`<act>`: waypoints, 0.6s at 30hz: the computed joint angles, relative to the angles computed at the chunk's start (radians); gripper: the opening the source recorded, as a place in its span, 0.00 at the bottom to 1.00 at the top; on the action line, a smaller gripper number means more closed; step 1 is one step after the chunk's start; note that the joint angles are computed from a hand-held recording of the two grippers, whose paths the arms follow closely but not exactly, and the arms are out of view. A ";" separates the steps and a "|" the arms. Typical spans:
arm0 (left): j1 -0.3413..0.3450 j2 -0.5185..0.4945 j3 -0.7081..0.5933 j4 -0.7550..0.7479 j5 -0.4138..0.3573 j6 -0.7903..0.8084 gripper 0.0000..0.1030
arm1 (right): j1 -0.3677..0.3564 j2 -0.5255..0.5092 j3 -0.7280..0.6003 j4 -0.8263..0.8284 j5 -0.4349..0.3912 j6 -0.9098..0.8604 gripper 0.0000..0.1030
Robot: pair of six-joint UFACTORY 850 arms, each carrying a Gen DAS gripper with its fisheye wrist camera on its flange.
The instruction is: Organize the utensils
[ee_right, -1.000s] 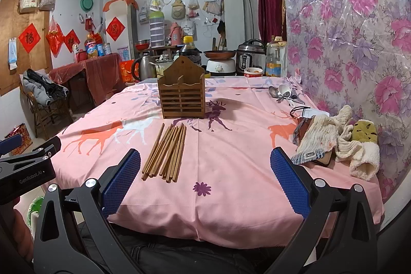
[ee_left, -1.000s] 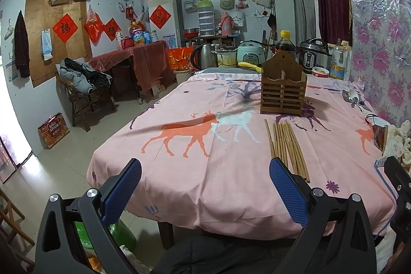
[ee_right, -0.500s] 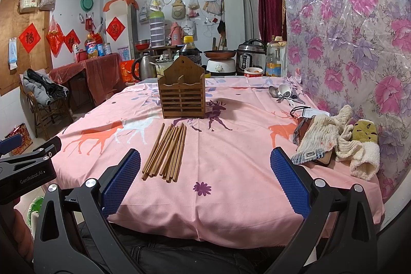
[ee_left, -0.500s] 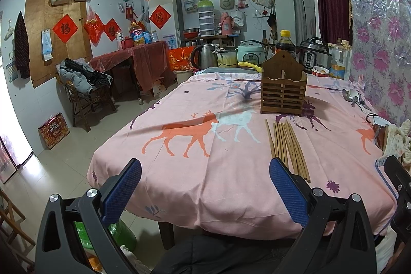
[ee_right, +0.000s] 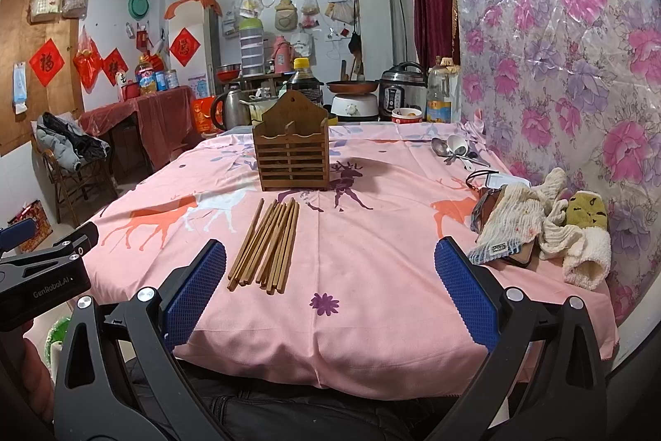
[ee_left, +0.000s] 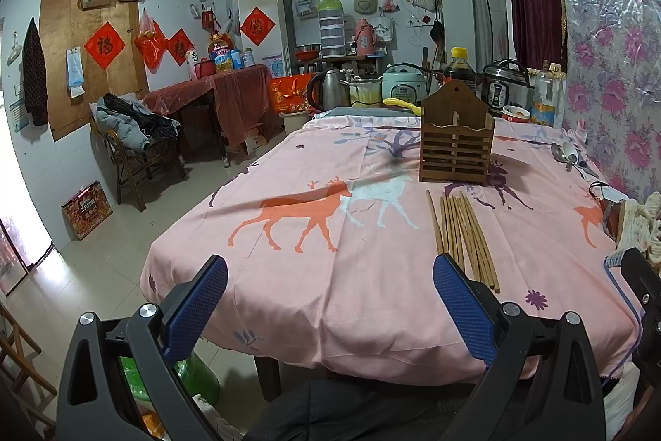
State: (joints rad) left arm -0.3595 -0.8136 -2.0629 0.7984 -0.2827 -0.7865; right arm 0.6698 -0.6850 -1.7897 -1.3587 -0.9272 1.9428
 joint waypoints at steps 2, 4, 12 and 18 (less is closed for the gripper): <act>0.000 0.000 0.000 -0.001 0.000 0.000 0.95 | 0.000 -0.001 -0.001 0.001 0.000 -0.002 0.94; 0.000 0.000 0.000 0.001 0.000 -0.001 0.95 | -0.001 0.001 0.001 0.000 0.001 -0.001 0.94; 0.004 0.000 0.002 -0.013 -0.001 0.016 0.95 | -0.001 -0.001 0.000 0.006 0.011 -0.001 0.94; 0.017 -0.041 -0.053 -0.091 -0.049 0.087 0.95 | -0.004 0.000 0.023 0.033 0.089 0.020 0.94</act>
State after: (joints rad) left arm -0.3424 -0.8547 -2.1158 0.7070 -0.3318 -0.6996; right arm 0.6658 -0.6847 -1.7664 -1.3258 -0.8387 1.9632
